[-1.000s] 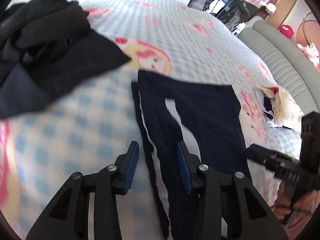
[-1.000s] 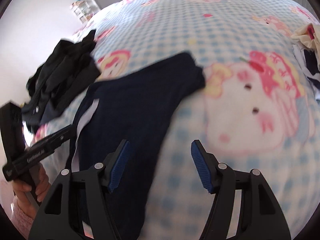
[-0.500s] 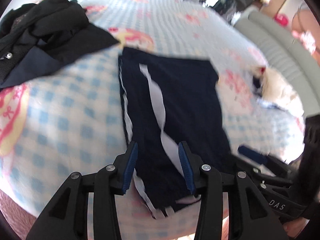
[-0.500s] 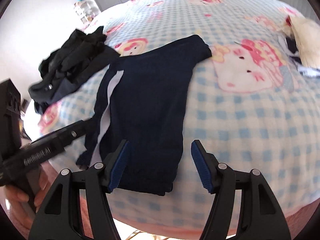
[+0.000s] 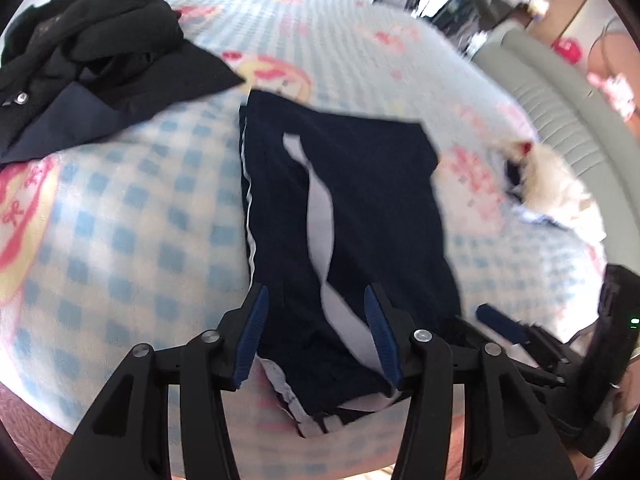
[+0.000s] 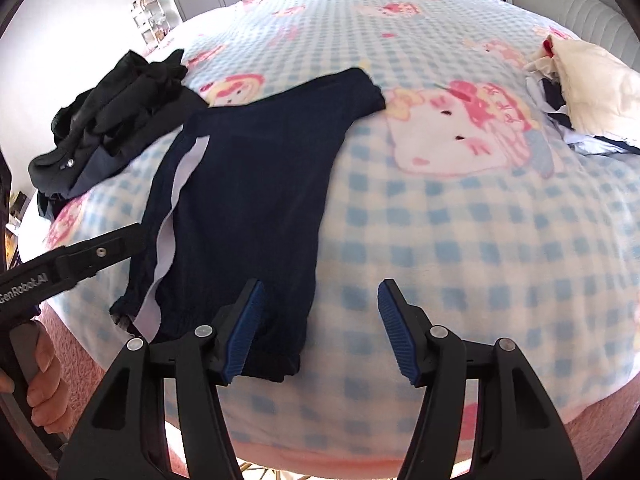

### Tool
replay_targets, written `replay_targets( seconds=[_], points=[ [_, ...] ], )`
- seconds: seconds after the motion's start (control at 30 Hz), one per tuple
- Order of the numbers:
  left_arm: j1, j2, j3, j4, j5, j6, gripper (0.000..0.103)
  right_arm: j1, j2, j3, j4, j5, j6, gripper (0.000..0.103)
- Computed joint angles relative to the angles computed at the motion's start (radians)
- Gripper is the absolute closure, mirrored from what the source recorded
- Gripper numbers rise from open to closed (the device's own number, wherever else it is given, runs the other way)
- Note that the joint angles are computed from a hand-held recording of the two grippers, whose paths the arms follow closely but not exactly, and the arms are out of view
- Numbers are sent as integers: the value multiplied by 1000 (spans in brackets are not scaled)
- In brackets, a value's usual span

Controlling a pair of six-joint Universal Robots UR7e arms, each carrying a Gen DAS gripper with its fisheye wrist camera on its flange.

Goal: Fold clothes

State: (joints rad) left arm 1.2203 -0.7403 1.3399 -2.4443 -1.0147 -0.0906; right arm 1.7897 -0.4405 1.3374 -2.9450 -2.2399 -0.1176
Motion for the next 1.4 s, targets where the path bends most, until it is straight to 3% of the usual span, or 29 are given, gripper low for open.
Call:
replay_targets(
  seconds=[0.1,0.17,0.33,0.4,0.53,0.63,0.67,0.83,0.9,0.97,1.03,1.1,1.17,1.2,1.27,1.37,1.4],
  points=[
    [7,7,-10,94,39,-24,50,-17,-3,-2,78,-10,24,43],
    [24,-18,5,85,-24,-33,47,-37,-41,48,50,54,54,43],
    [71,-71,45,-47,-218,-57,47,-43,-78,93,-15,88,57,41],
    [76,-76,53,-90,-252,-55,47,-45,-84,97,-28,116,70,40],
    [61,-88,84,-125,-199,-54,47,-42,-83,77,9,99,89,40],
    [47,-125,156,-200,-120,34,49,-48,-91,66,48,116,119,40],
    [53,-128,156,-195,-132,46,49,-50,-92,63,54,131,119,40],
    [109,-133,126,-99,-360,-5,49,-48,-76,50,49,157,61,35],
    [98,-123,113,-37,-335,3,48,-55,-64,28,106,175,92,35],
    [77,-114,112,4,-252,18,49,-59,-47,4,170,179,86,33],
    [64,-112,125,-1,-209,18,59,-55,-36,4,155,161,58,32],
    [56,-118,132,-11,-198,34,77,-59,-45,15,143,183,62,32],
    [47,-124,138,-19,-185,55,79,-65,-59,30,131,214,65,46],
    [42,-127,140,-24,-179,66,80,-64,-63,38,118,219,52,60],
    [40,-131,137,-20,-186,82,80,-60,-67,49,97,226,23,69],
    [48,-135,132,14,-202,76,77,-53,-66,45,102,216,20,70],
    [52,-133,129,20,-196,76,61,-52,-65,40,109,213,28,69]
  ],
)
